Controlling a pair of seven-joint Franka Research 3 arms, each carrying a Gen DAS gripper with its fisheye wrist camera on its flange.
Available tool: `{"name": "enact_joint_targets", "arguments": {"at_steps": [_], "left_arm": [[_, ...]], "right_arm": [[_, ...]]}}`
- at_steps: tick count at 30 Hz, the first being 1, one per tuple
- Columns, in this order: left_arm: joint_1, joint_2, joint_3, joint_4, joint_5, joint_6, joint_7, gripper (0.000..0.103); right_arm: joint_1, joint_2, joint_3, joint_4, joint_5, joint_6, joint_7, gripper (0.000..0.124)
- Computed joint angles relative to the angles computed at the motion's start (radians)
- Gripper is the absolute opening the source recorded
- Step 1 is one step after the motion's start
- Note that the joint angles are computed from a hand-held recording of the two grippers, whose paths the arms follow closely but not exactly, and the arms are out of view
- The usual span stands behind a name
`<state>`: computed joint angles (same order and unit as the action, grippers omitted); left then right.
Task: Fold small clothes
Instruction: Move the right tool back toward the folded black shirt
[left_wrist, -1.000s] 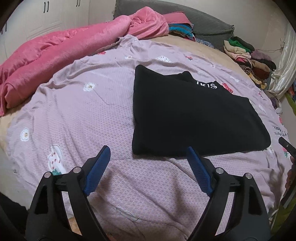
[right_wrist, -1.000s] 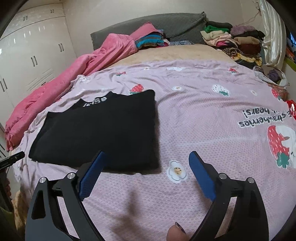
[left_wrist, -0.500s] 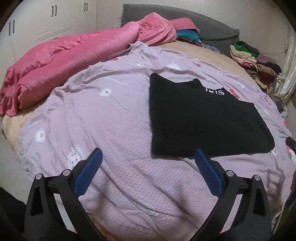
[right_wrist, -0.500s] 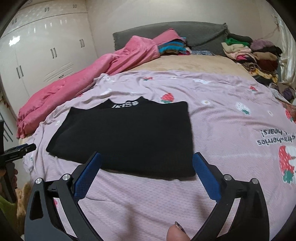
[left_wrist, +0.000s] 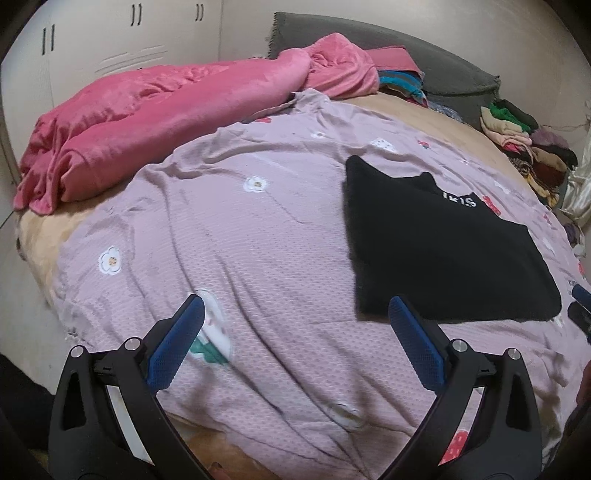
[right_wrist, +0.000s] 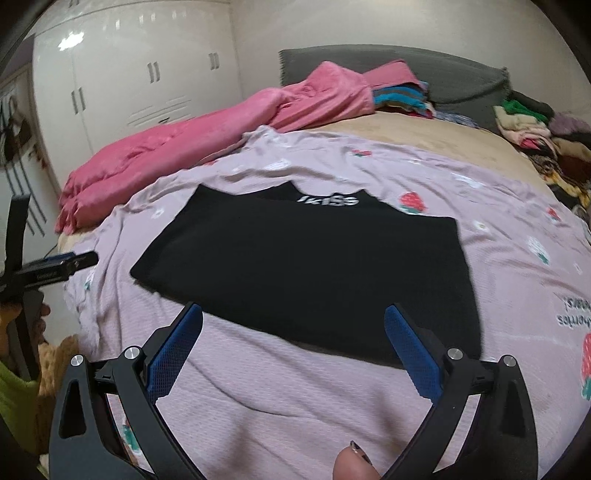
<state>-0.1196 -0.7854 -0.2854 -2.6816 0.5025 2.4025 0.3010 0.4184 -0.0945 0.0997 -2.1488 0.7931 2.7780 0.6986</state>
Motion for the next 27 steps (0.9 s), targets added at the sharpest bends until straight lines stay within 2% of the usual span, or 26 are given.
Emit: {"name": "enact_joint_targets", "arguments": {"at_steps": [7, 17, 21, 27], "left_arm": [[0.012, -0.029, 0.005, -0.028, 0.006, -0.021, -0.015, 0.093], [0.03, -0.053, 0.031, -0.079, 0.003, -0.008, -0.019, 0.093], [0.045, -0.06, 0.041, -0.098, -0.001, 0.012, -0.02, 0.093], [0.073, -0.032, 0.05, -0.098, 0.001, 0.059, -0.012, 0.093]], "right_arm": [[0.035, 0.028, 0.034, 0.012, -0.032, 0.01, -0.012, 0.098], [0.071, 0.093, 0.074, 0.039, -0.163, 0.048, 0.025, 0.098], [0.08, 0.128, 0.083, 0.047, -0.264, 0.087, 0.075, 0.098], [0.105, 0.192, 0.059, 0.069, -0.576, 0.142, 0.286, 0.098]]}}
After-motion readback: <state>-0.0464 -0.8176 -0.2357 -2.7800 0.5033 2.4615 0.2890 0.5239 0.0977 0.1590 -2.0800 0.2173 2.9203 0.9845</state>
